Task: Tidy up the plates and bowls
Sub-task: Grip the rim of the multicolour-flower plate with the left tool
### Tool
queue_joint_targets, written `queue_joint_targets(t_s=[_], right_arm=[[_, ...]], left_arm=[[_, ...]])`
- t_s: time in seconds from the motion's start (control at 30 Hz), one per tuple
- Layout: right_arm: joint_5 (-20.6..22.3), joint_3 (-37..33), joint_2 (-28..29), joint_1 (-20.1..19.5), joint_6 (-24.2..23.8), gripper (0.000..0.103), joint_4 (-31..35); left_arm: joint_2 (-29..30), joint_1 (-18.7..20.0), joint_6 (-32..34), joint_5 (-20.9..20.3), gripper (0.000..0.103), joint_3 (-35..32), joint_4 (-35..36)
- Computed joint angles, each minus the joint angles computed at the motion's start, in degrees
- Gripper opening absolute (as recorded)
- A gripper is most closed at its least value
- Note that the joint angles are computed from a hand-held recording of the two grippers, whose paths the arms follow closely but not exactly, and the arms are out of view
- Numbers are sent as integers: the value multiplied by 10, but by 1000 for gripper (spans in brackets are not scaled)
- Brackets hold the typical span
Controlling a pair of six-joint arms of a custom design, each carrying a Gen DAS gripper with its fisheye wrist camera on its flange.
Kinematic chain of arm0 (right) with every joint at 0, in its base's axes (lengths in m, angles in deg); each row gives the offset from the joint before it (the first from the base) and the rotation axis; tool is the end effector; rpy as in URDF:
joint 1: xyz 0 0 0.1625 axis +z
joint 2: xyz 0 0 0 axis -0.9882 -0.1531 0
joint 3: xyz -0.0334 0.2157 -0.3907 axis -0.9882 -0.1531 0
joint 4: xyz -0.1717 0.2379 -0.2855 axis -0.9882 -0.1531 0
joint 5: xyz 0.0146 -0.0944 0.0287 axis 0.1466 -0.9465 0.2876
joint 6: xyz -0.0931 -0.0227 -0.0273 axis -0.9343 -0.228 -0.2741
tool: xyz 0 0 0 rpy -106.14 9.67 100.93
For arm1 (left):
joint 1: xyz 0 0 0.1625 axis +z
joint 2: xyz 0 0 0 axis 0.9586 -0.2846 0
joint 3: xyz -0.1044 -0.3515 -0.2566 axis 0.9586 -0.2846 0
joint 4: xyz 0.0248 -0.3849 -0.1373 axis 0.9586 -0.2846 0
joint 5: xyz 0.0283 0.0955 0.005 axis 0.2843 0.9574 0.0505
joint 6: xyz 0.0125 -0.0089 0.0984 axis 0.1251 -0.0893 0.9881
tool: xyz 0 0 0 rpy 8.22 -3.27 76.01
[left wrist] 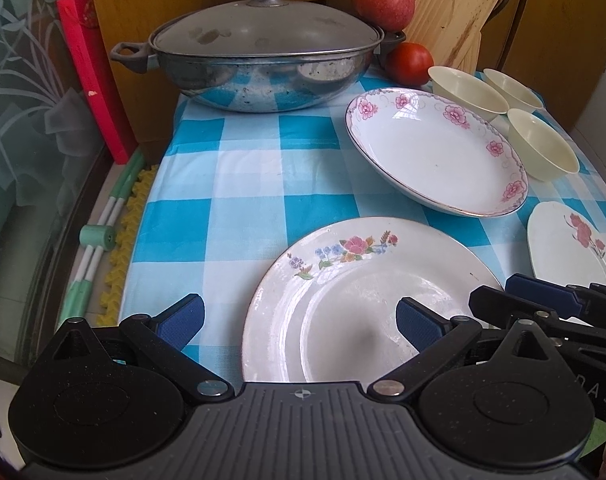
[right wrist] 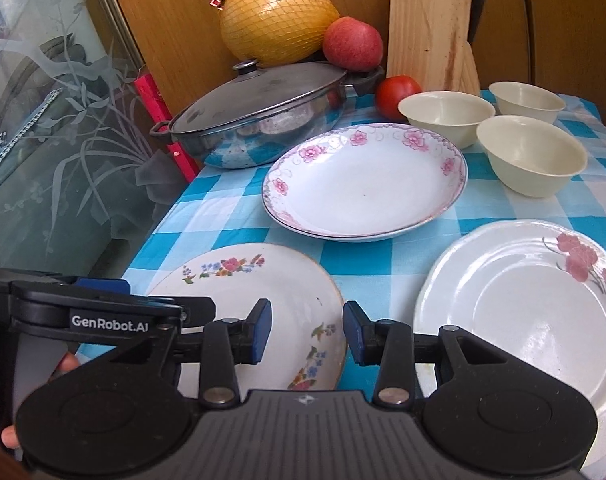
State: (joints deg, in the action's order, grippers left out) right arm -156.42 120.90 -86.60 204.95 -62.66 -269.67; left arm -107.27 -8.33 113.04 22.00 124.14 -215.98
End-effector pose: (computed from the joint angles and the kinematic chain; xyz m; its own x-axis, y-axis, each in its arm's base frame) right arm 0.3676 -0.4472 -0.0139 -0.9019 0.2576 0.3468 -0.1336 0.5971 -0.7910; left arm -0.0699 -0.5875 0.2978 -0.5850 0.5883 -0.5583 0.7281 0.6842 -0.0420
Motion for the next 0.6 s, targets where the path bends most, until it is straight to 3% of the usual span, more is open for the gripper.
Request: queue_joint_targets(t_s=[0.17, 0.6], right_arm=[[31, 19, -12, -9, 46, 37, 24], [22, 6, -5, -7, 36, 40, 31]], left_arm=[[1, 1, -2, -2, 103, -4, 9], [11, 5, -3, -4, 102, -12, 25]])
